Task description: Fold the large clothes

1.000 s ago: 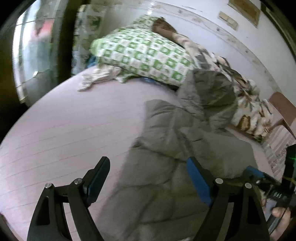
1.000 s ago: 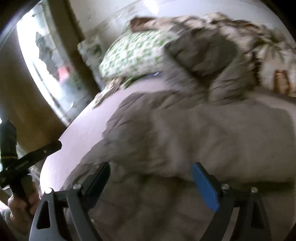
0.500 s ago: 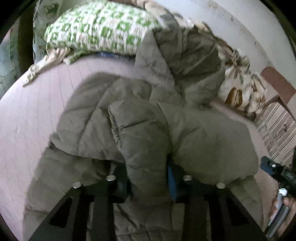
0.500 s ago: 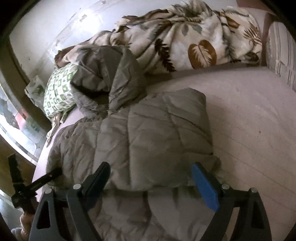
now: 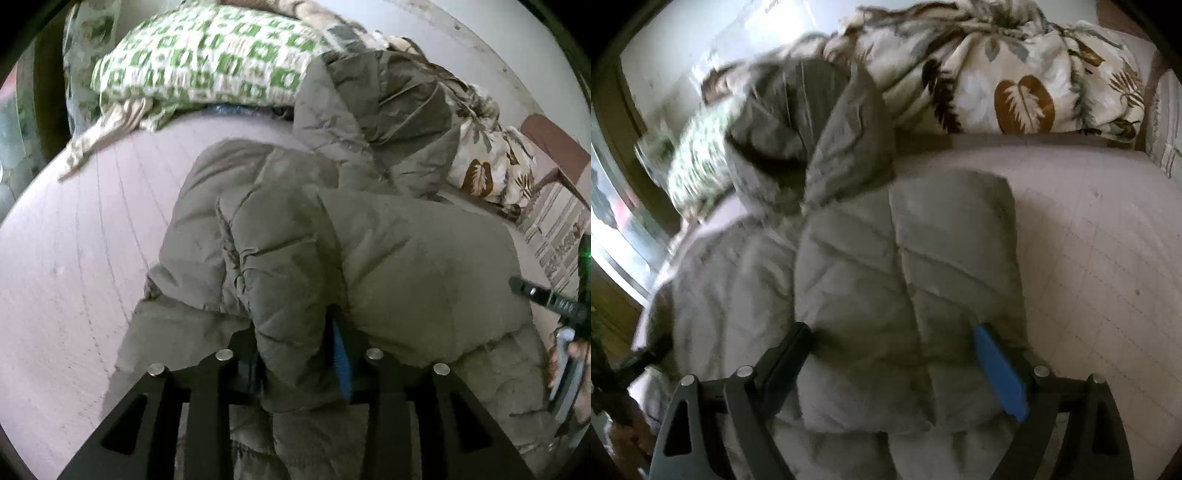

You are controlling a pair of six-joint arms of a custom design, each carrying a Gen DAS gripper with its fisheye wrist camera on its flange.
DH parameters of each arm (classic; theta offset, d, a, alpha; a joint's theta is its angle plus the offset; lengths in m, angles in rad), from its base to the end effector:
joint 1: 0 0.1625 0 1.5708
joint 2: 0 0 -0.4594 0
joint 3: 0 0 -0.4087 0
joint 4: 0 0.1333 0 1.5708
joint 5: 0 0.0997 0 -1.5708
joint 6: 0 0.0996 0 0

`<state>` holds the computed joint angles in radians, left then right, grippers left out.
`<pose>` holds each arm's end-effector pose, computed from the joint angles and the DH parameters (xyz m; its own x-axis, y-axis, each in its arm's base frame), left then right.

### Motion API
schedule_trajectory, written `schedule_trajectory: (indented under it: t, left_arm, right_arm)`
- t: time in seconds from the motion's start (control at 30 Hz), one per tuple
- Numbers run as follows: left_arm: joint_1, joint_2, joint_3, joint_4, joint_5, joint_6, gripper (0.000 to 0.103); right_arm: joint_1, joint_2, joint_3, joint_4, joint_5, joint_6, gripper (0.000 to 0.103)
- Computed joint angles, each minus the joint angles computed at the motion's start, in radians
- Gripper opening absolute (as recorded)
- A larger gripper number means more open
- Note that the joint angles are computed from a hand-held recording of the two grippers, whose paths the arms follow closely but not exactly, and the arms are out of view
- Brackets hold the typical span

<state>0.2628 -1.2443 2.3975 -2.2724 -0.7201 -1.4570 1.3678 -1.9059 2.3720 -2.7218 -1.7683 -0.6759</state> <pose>-0.3072 -0.2982 0.1214 -0.8467 -0.1502 -0.5104 0.2432 0.7439 -0.6224 0.0403 -0.3687 0.4001 -0.8274 -0.2255 0.5143 -0.4634 0.7915 -0.3984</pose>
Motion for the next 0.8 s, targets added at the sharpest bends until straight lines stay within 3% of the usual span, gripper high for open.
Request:
schedule_trajectory:
  t: [0.1, 0.27, 0.43, 0.57, 0.8]
  left_arm:
    - [0.005, -0.002, 0.011, -0.020, -0.007, 0.005, 0.038]
    - [0.001, -0.005, 0.019, -0.034, -0.004, 0.009, 0.041]
    - [-0.006, -0.010, 0.023, -0.036, -0.007, 0.002, 0.071]
    - [-0.014, -0.004, 0.021, -0.024, 0.000, -0.006, 0.072]
    - [-0.024, -0.030, 0.057, -0.103, -0.009, 0.047, 0.073]
  right_arm:
    - [0.000, 0.032, 0.017, -0.047, -0.040, -0.025, 0.093]
    - [-0.012, 0.040, 0.024, -0.069, -0.046, -0.020, 0.096]
    - [0.033, 0.015, -0.004, 0.019, -0.117, 0.036, 0.096]
    - [0.117, 0.020, -0.012, 0.001, -0.219, 0.067, 0.096]
    - [0.215, -0.001, 0.006, 0.030, -0.250, 0.206, 0.096]
